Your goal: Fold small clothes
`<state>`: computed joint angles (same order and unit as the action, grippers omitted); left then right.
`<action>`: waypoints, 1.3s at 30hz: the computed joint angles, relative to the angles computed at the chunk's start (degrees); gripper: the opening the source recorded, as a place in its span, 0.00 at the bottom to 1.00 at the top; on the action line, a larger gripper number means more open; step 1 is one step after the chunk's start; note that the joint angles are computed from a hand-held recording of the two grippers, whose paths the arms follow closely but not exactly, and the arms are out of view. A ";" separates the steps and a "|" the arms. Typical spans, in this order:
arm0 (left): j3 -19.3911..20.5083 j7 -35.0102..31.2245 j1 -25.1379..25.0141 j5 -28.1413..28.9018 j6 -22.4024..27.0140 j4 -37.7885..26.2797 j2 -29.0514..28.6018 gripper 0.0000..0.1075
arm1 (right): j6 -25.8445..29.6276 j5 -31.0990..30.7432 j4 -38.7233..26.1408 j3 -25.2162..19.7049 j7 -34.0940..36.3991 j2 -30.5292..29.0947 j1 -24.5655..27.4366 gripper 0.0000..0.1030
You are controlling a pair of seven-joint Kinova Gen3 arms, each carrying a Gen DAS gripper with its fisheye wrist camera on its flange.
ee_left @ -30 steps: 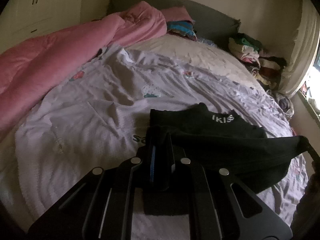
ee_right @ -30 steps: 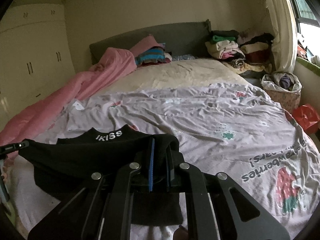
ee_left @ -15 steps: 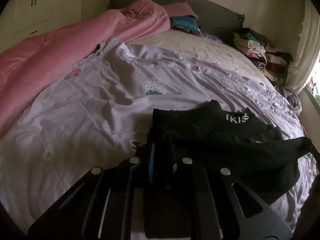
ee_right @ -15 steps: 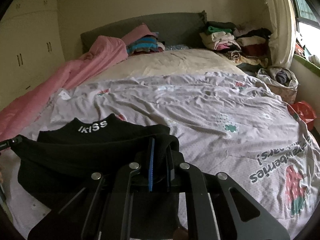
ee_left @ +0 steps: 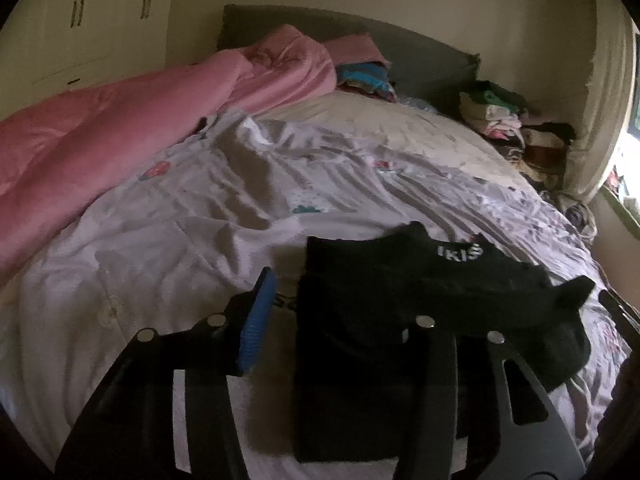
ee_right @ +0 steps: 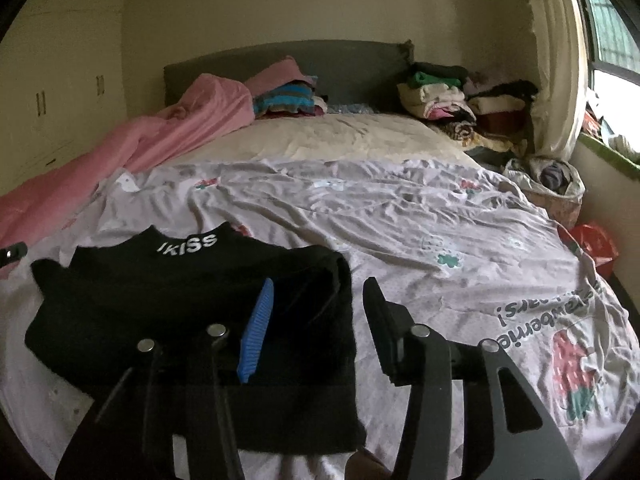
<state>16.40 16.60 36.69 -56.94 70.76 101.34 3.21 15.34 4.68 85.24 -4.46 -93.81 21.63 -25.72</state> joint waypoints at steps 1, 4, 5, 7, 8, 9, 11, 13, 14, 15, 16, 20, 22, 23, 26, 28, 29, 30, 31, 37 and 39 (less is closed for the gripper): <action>0.21 0.19 0.21 -0.20 -0.30 0.11 -0.03 0.38 | -0.03 -0.30 0.56 -0.98 0.77 -0.41 0.63 0.44; 0.62 -0.08 0.75 0.16 -1.86 0.10 0.45 0.38 | 0.89 -0.91 1.36 -2.57 2.73 -1.05 1.34 0.44; 0.61 -0.29 0.91 0.48 -2.24 0.00 0.85 0.38 | 1.02 -1.40 1.74 -3.33 3.52 -1.21 1.83 0.44; 0.52 -0.42 1.67 0.90 -2.12 -0.39 2.40 0.38 | 1.34 -1.68 2.38 -3.53 4.33 -1.40 1.58 0.44; 0.25 -0.46 2.03 1.10 -2.54 -0.21 2.69 0.38 | 1.60 -1.68 2.58 -3.44 4.57 -1.46 1.29 0.43; -0.01 -1.16 2.21 1.71 -3.15 -0.20 3.24 0.38 | 1.86 -1.80 2.70 -3.60 4.99 -1.39 1.23 0.41; -0.64 -1.86 2.69 2.77 -3.83 -0.24 3.99 0.38 | 3.41 -1.83 2.42 -4.03 6.27 -1.00 1.02 0.29; -1.13 -3.70 3.05 4.22 -4.23 -0.68 4.98 0.29 | 4.76 -1.17 2.05 -3.21 6.32 -0.60 -0.28 0.24; -1.45 -4.88 3.20 4.85 -4.26 -0.99 5.52 0.21 | 5.40 -1.22 1.78 -3.41 6.78 -0.29 -0.30 0.24; -1.78 -6.20 3.26 5.68 -4.47 -1.33 6.18 0.15 | 5.75 -1.03 1.68 -3.07 6.68 -0.11 -0.74 0.24; -2.26 -6.79 3.28 6.33 -5.04 -1.31 6.40 0.15 | 6.39 -0.47 1.36 -2.30 6.18 0.21 -1.61 0.24; -3.51 -7.29 4.05 6.58 -5.40 -1.09 6.77 0.15 | 9.74 2.59 -1.18 0.40 3.67 2.28 -4.76 0.22; -3.97 -8.06 4.07 6.65 -4.91 -1.52 7.20 0.15 | 11.67 5.09 -3.01 2.47 1.34 3.76 -6.93 0.22; -4.20 -8.50 3.92 6.89 -5.00 -1.66 7.37 0.15 | 12.14 5.64 -3.65 2.63 0.86 4.34 -7.17 0.22; -4.97 -9.96 3.20 7.76 -5.33 -2.27 7.76 0.15 | 13.29 6.33 -5.84 1.96 0.80 6.17 -6.72 0.22; -5.54 -11.78 2.46 8.23 -5.44 -3.25 8.40 0.15 | 14.41 5.38 -7.99 0.80 1.72 7.58 -5.48 0.22; -5.91 -12.79 1.96 8.65 -5.59 -3.75 8.69 0.15 | 14.99 4.86 -9.10 0.44 1.99 8.25 -5.10 0.22; -6.24 -13.37 1.65 8.92 -5.86 -4.06 8.84 0.15 | 15.61 4.45 -10.24 0.13 2.38 8.86 -4.82 0.22; -6.59 -14.00 1.25 9.27 -6.06 -4.46 9.02 0.15 | 16.34 4.27 -11.65 0.09 2.68 9.60 -4.82 0.22; -8.50 -16.35 -0.84 10.92 -7.39 -6.54 9.94 0.15 | 18.78 3.19 -18.55 0.06 4.29 13.12 -4.97 0.21; -9.07 -16.64 -1.37 11.22 -7.77 -7.15 10.33 0.15 | 19.24 3.00 -20.40 0.42 4.29 14.05 -5.27 0.20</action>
